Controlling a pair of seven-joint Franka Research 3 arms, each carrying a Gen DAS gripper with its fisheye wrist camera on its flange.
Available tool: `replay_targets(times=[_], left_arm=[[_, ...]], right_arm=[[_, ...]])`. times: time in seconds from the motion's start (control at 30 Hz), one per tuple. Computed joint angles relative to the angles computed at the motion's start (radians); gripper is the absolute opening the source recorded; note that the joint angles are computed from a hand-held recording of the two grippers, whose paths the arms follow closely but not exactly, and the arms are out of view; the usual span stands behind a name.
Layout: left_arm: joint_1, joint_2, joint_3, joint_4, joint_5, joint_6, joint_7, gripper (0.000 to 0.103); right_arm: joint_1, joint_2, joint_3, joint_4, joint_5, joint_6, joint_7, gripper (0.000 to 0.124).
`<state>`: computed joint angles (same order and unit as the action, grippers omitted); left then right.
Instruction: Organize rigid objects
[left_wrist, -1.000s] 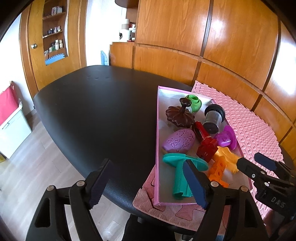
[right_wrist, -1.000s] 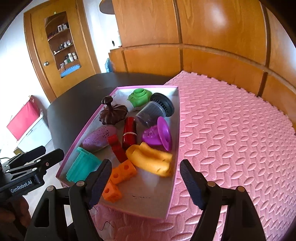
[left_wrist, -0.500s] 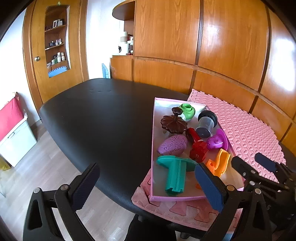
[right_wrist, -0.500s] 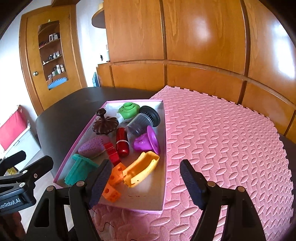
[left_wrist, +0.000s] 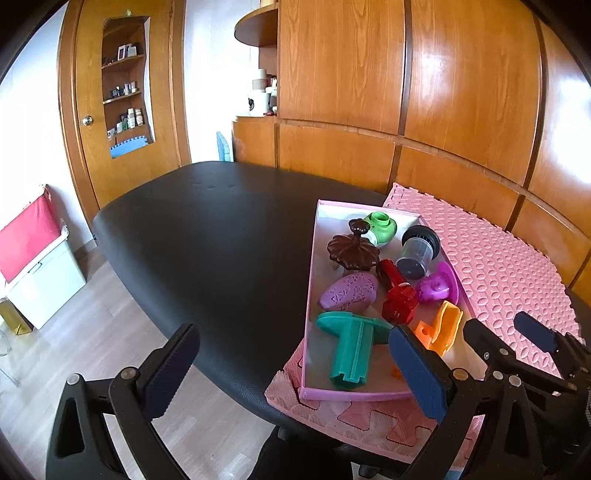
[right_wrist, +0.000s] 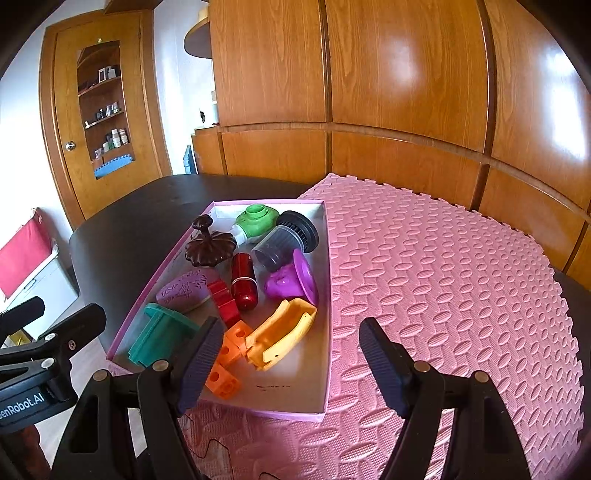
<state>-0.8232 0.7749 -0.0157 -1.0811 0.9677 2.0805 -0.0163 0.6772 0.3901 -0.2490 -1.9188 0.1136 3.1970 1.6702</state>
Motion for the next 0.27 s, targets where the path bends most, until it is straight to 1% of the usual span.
replay_targets(times=[0.17, 0.27], left_arm=[[-0.007, 0.003, 0.004, 0.005, 0.012, -0.008, 0.004, 0.102], [0.001, -0.001, -0.002, -0.002, 0.003, 0.005, 0.008, 0.102]], right_arm=[[-0.007, 0.000, 0.008, -0.002, 0.002, 0.000, -0.005, 0.077], [-0.006, -0.001, 0.008, -0.005, 0.002, 0.005, -0.010, 0.077]])
